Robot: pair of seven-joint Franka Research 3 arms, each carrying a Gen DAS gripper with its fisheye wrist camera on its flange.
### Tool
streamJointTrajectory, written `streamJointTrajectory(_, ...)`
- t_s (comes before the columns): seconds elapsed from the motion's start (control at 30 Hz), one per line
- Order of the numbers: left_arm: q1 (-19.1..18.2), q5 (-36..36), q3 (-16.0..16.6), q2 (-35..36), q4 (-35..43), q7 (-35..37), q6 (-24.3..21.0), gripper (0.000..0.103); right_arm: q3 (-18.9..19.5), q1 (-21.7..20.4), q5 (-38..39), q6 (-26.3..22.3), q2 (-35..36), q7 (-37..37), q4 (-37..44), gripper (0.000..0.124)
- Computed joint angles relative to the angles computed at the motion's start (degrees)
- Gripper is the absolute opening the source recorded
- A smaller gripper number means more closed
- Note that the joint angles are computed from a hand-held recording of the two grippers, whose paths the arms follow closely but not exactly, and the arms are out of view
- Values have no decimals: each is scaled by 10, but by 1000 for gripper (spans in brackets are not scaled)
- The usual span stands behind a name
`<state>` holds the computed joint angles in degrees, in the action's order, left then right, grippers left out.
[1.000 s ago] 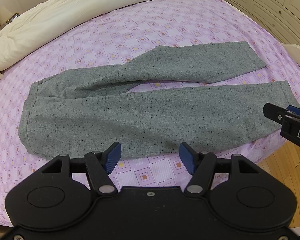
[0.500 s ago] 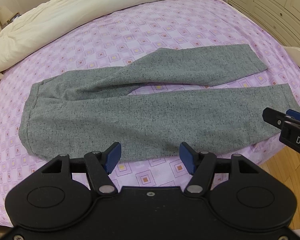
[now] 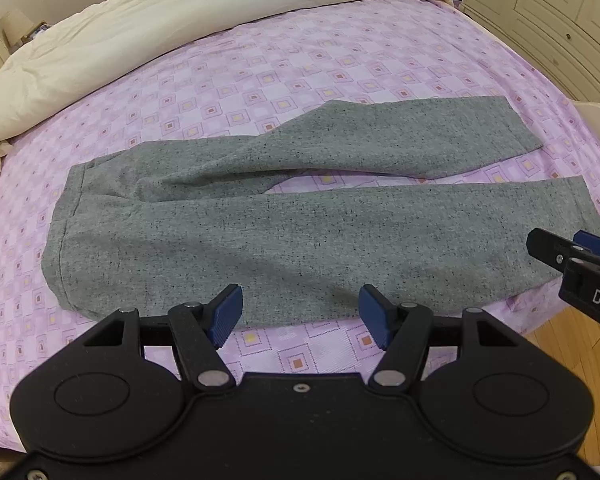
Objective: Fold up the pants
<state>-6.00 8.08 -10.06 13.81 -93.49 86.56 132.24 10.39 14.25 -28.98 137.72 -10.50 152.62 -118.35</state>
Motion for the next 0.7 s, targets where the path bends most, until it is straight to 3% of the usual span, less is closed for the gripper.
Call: streamJointTrajectory(0.7,7,-4,2,9,11,8,-4,66,-2,6,4,0,13,-13,14,58)
